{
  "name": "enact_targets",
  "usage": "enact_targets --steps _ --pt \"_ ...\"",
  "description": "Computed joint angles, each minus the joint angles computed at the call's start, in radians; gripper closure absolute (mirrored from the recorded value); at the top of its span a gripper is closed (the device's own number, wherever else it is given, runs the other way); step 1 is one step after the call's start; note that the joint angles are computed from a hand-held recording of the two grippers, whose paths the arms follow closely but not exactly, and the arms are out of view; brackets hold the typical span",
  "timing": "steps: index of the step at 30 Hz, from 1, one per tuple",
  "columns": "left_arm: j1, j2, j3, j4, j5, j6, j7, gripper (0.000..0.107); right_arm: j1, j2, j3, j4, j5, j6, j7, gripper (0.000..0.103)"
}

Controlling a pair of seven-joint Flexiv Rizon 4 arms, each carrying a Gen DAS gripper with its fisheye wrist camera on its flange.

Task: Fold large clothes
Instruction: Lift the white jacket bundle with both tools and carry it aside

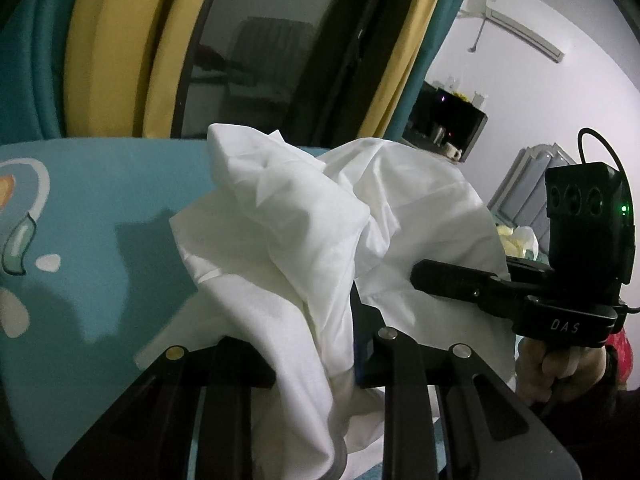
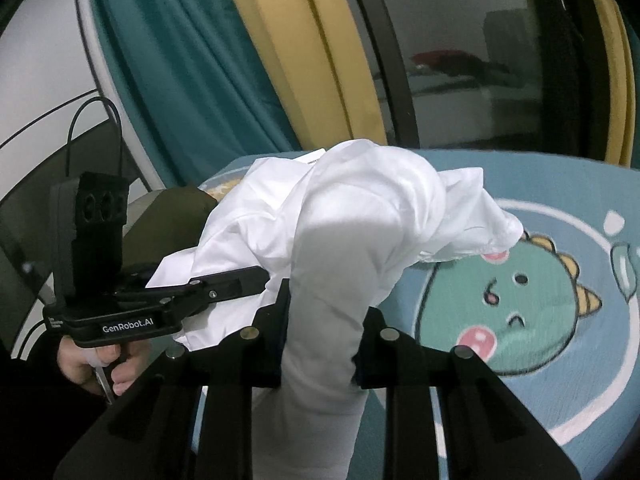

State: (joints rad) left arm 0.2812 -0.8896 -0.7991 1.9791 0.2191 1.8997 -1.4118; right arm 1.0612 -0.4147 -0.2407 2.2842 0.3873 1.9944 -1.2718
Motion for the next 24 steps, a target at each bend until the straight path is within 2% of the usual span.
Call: enact_targets --steps 5,12,21,24 --pt "0.029 0.008 -0.009 0.017 0.023 0.044 -0.02 0.082 0.028 -0.007 -0.034 -0.033 -0.012 -0.01 -0.02 0.079" --pt "0.073 0.055 0.017 0.044 0.075 0.104 -0.078 0.082 -0.011 -0.038 -0.009 -0.107 -0.078 -0.02 -0.048 0.079" --pt "0.137 0.122 0.063 0.056 0.132 0.133 -0.142 0.082 -0.188 -0.143 0.138 -0.28 -0.262 -0.037 -0.042 0.079" --pt "0.162 0.137 0.068 0.043 0.143 0.117 -0.147 0.082 -0.239 -0.18 0.181 -0.346 -0.323 -0.053 -0.028 0.079"
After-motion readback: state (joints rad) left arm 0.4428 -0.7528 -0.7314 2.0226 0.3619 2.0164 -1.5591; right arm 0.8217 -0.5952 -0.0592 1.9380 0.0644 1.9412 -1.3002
